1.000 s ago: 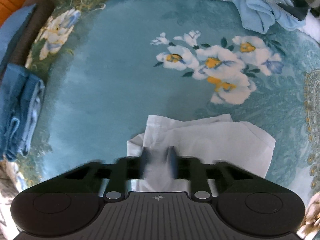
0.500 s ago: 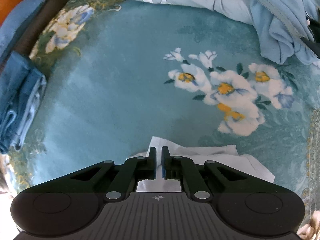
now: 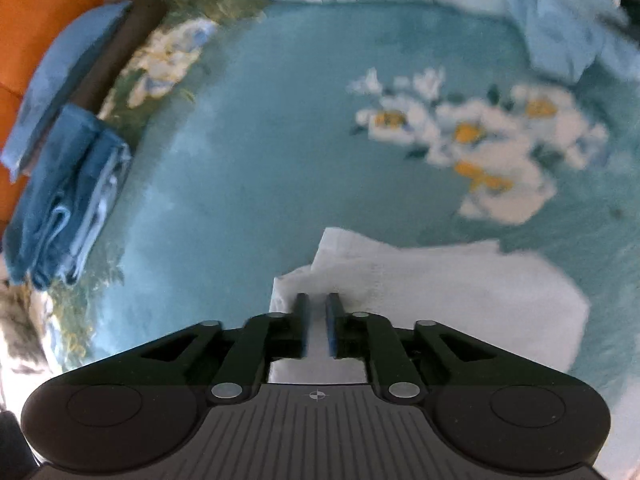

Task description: Fold clothes

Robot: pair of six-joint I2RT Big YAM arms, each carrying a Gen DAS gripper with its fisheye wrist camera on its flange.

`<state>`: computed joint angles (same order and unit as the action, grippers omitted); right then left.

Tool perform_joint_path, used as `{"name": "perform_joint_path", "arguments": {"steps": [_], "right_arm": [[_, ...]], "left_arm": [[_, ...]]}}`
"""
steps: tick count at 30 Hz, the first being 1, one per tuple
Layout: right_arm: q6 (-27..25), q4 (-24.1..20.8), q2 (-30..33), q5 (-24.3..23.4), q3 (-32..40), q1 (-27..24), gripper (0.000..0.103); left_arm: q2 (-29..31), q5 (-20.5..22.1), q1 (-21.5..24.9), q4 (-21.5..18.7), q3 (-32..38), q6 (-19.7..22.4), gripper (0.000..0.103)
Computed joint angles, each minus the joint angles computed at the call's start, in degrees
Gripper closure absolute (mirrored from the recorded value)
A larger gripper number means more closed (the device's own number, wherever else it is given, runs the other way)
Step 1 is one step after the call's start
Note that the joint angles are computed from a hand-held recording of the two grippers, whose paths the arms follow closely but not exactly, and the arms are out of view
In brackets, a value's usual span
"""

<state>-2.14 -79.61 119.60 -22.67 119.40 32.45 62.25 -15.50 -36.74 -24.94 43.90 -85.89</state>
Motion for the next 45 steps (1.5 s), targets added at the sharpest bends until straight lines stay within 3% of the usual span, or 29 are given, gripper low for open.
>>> {"name": "perform_joint_path", "arguments": {"steps": [3,6,7,13,18,21,24,28,30,31,33,36,38,41,42,44,45], "right_arm": [[4.7,7.4,-4.4,-4.8,-6.4,-1.5,0.092],[6.4,15.6,-11.8,-5.7,-15.2,-4.4,0.072],[7.2,17.5,-14.4,-5.3,-18.4,-5.6,0.071],[14.1,19.2,-26.0,0.0,-36.8,-13.3,0.066],[24.6,23.1,-34.9,-0.1,-50.6,-17.0,0.060],[31.1,28.0,-39.6,-2.8,-57.6,-17.4,0.049],[36.8,34.3,-42.2,-3.6,-62.5,-16.5,0.047],[42.9,41.8,-43.8,-3.7,-66.3,-15.4,0.022],[44.1,44.4,-43.9,-4.1,-67.2,-15.2,0.023],[43.8,45.6,-43.6,-5.1,-67.4,-15.3,0.033],[43.4,47.5,-42.6,-8.1,-67.2,-15.4,0.042],[41.1,47.0,-40.5,-8.4,-65.9,-15.2,0.044],[43.9,49.3,-40.0,-10.3,-66.5,-15.9,0.045],[44.9,48.5,-39.4,-11.2,-66.3,-16.4,0.068],[44.5,47.6,-38.9,-11.6,-65.8,-16.6,0.073],[43.4,46.0,-37.9,-12.7,-64.7,-16.9,0.085],[42.9,45.4,-37.7,-13.0,-64.2,-16.9,0.088]], "left_arm": [[1.8,3.6,3.3,-0.5,2.0,5.6,0.087],[4.0,8.0,6.6,0.5,3.8,11.2,0.076],[5.4,9.2,7.6,0.3,5.0,13.3,0.072],[13.5,15.9,12.5,-3.7,13.1,24.8,0.058],[18.3,16.4,14.0,-11.1,19.1,35.4,0.053],[19.2,19.3,15.8,-11.2,18.9,35.9,0.049],[19.5,24.1,17.6,-9.5,17.1,33.5,0.049],[19.1,30.9,19.8,-1.9,12.5,25.4,0.051],[19.5,33.5,20.4,1.6,11.1,24.0,0.051],[19.8,34.6,20.7,3.0,10.6,23.5,0.051],[20.3,36.5,21.0,5.6,9.9,22.8,0.049],[21.4,38.3,21.5,6.7,10.3,23.8,0.048],[22.1,39.4,21.9,8.1,10.3,23.3,0.048],[23.1,40.1,22.1,9.3,10.7,22.6,0.051],[23.2,39.4,21.9,8.9,11.0,23.3,0.052],[23.0,36.7,21.0,7.7,11.5,25.7,0.073],[22.9,35.4,20.5,7.6,11.4,26.0,0.074]]}}
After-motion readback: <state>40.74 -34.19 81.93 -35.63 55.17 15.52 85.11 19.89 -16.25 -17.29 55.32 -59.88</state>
